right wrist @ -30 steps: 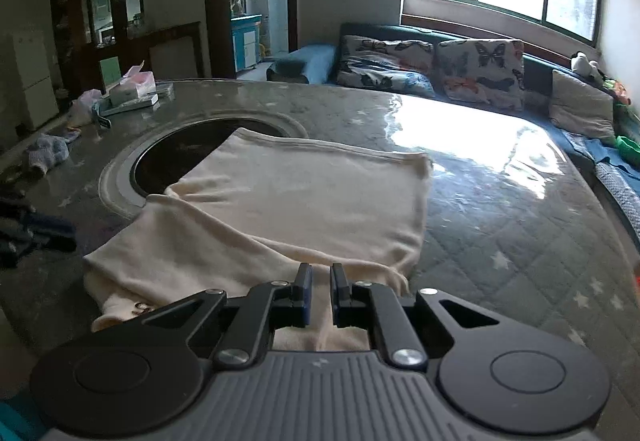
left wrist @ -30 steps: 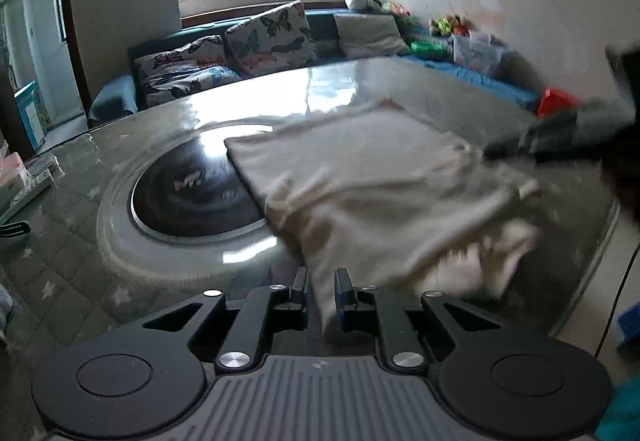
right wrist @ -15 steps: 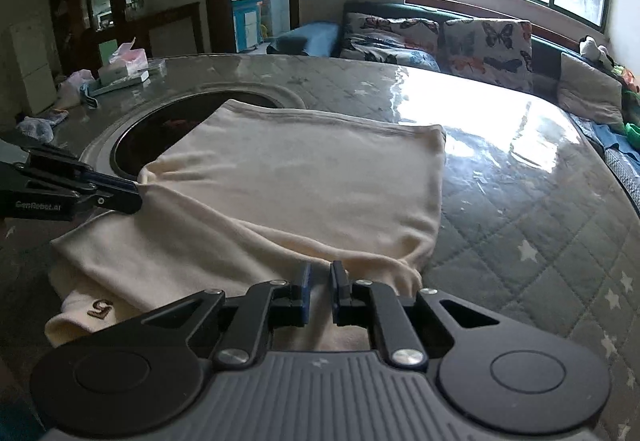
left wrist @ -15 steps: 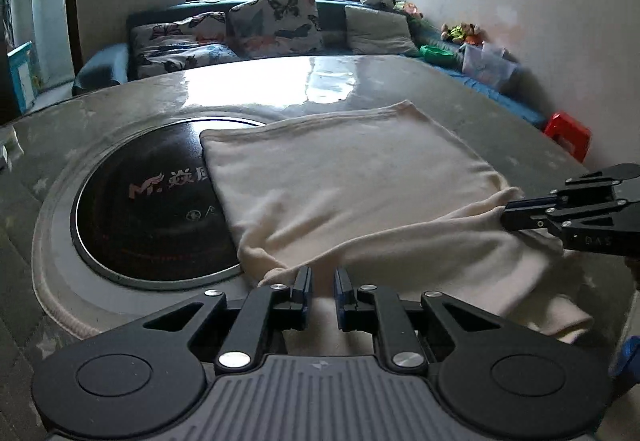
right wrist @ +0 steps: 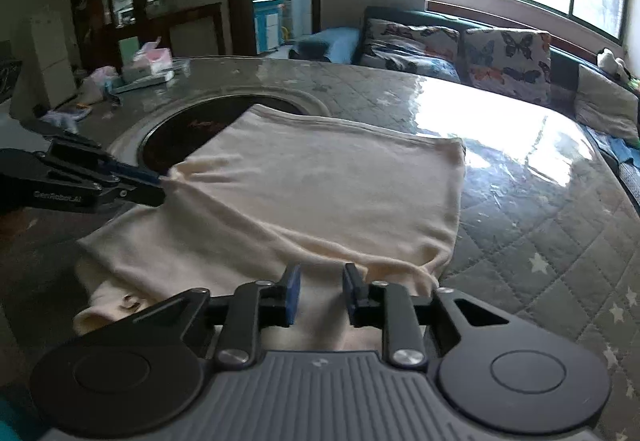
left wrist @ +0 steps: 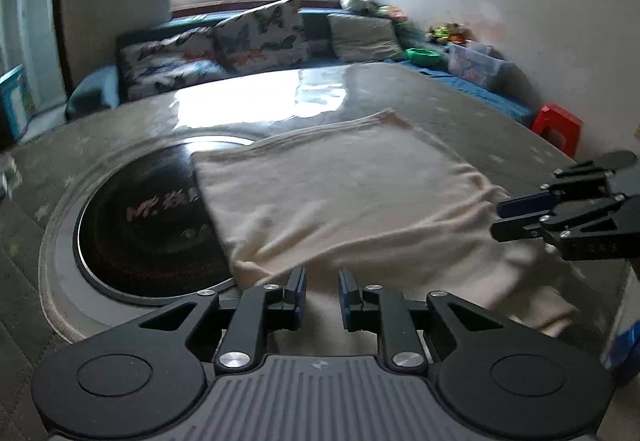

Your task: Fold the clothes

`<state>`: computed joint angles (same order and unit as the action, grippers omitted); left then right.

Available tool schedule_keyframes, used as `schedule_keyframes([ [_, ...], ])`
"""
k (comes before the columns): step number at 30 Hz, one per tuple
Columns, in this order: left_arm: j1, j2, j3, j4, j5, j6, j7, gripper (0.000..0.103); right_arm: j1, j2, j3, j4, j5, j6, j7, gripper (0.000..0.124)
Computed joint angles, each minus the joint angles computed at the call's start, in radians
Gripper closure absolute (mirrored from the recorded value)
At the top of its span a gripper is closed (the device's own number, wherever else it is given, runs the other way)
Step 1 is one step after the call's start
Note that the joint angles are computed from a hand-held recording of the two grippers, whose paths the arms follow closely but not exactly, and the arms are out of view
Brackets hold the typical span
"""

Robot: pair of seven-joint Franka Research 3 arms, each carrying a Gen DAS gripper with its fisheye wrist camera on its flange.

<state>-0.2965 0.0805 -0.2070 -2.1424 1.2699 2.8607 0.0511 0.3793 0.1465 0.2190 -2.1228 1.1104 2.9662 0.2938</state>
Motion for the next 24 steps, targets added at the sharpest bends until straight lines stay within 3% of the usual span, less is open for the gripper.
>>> schedule_keyframes([
  [3,-0.006,-0.007,-0.007,-0.017,0.016,0.028,0.001,0.083,-0.001,-0.041,-0.004,-0.04,0.006,-0.032,-0.028,0.099],
  [5,-0.012,-0.004,-0.015,-0.03,-0.018,0.02,0.044,0.082,0.005,-0.057,-0.012,-0.061,0.009,-0.041,-0.041,0.099],
  [7,-0.026,-0.01,-0.017,-0.037,0.034,-0.012,0.012,0.08,0.011,-0.067,-0.021,-0.083,0.011,-0.035,-0.054,0.099],
  [13,-0.028,-0.044,-0.033,-0.057,0.044,0.001,0.044,0.077,0.027,-0.097,-0.033,-0.094,0.127,-0.026,-0.141,0.098],
  [17,-0.034,-0.075,-0.051,-0.095,0.01,0.001,0.134,0.075,0.038,-0.08,-0.041,-0.102,0.08,-0.012,-0.117,0.097],
  [20,-0.036,-0.1,-0.064,-0.123,0.04,0.012,0.149,0.067,0.038,-0.1,-0.039,-0.118,0.105,-0.005,-0.15,0.096],
  [22,-0.037,-0.101,-0.073,-0.129,0.05,0.013,0.172,0.066,0.039,-0.113,-0.048,-0.13,0.079,-0.014,-0.123,0.096],
  [24,-0.043,-0.088,-0.08,-0.121,0.071,0.001,0.182,0.066,0.041,-0.125,-0.054,-0.146,0.052,-0.01,-0.113,0.089],
])
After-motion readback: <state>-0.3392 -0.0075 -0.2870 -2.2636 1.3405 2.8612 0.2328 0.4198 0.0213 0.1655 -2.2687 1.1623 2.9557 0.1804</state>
